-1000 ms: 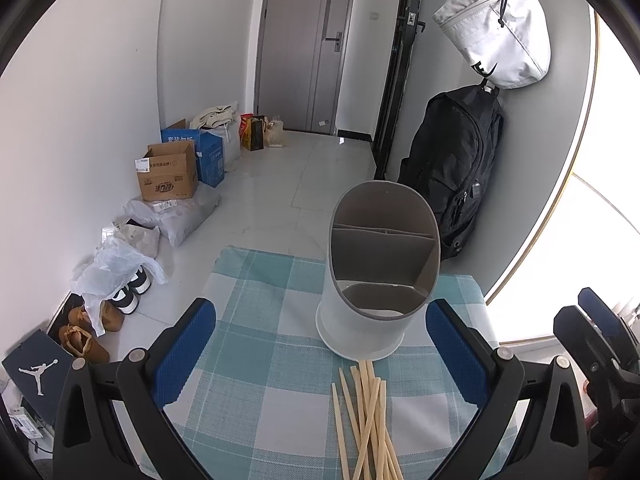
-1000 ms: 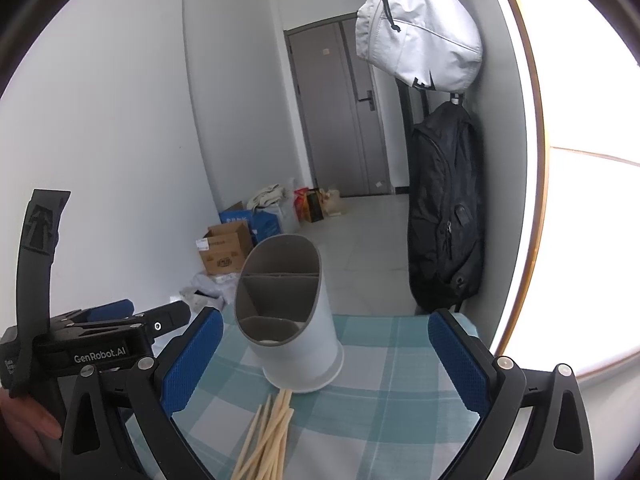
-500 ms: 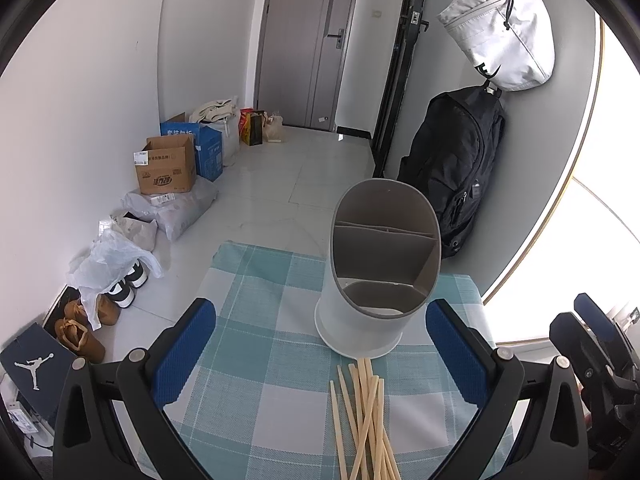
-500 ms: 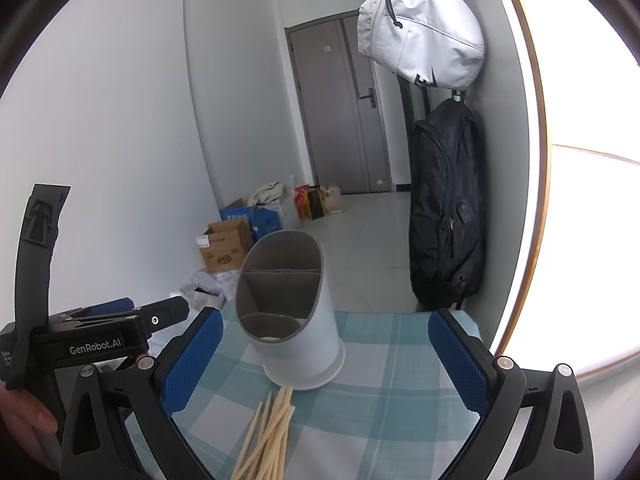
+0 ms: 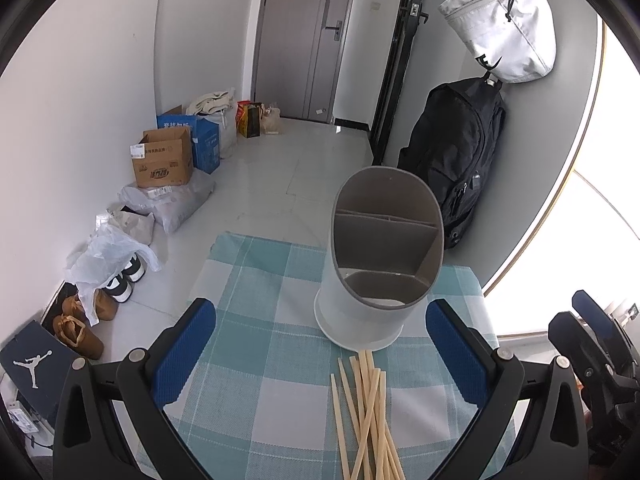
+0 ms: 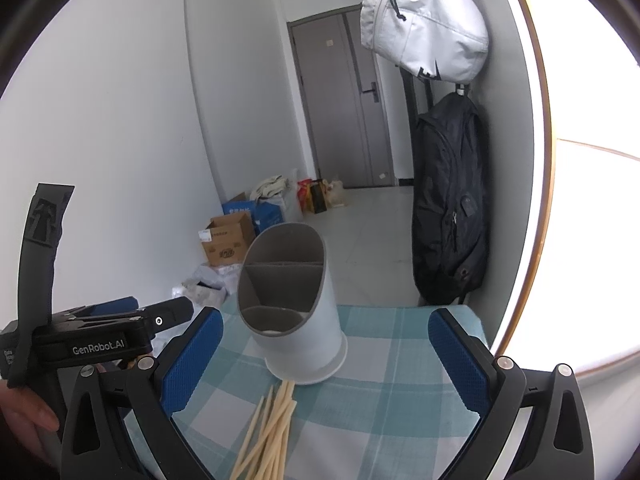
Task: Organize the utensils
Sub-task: 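Lower the right tool onto the chopstick pile while the left tool also descends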
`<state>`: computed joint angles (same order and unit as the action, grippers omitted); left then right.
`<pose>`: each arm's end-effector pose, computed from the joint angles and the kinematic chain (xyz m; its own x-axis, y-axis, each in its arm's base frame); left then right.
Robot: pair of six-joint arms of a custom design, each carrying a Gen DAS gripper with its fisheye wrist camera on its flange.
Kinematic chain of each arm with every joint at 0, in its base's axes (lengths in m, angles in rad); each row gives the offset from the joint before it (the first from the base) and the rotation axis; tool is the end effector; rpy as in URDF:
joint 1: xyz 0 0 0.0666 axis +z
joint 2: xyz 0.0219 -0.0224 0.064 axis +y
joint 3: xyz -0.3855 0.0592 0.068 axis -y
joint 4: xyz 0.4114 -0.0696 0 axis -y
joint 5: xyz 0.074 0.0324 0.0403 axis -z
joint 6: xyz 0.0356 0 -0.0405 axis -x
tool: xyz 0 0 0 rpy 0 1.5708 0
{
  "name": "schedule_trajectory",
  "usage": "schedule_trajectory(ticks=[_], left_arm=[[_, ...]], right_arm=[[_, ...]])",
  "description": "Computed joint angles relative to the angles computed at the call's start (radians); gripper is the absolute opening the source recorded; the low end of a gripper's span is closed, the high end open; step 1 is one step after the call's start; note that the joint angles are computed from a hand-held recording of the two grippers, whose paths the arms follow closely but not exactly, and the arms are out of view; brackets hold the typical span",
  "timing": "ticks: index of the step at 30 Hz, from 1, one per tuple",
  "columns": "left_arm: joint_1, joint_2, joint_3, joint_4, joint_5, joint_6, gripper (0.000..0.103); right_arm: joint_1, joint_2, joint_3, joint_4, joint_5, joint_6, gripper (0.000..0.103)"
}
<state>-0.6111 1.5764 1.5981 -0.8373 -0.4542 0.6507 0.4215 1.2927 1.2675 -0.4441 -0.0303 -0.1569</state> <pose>0.4804 -0.3179 0.4473 -0.6376 -0.2179 -0.7389 -0.1470 0.9759 -0.1610 0.4472 0.2012 0.4599 -0.4754 -0.0420 -0.8788 -0.3638 0.9188 0.1529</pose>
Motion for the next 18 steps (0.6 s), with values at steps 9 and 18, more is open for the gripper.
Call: schedule_trajectory(ticks=[9,18], left_arm=[[0.030,-0.007,-0.031,-0.033,0.047,0.011,0.102],[0.084,-0.020,-0.091,-0.083,0.158,0.034,0.102]], right_arm=[[-0.030,0.118,0.105,-0.229,-0.152,-0.082,0.100],[-0.038,0.293,0.228,-0.461,-0.331,-0.121,0.071]])
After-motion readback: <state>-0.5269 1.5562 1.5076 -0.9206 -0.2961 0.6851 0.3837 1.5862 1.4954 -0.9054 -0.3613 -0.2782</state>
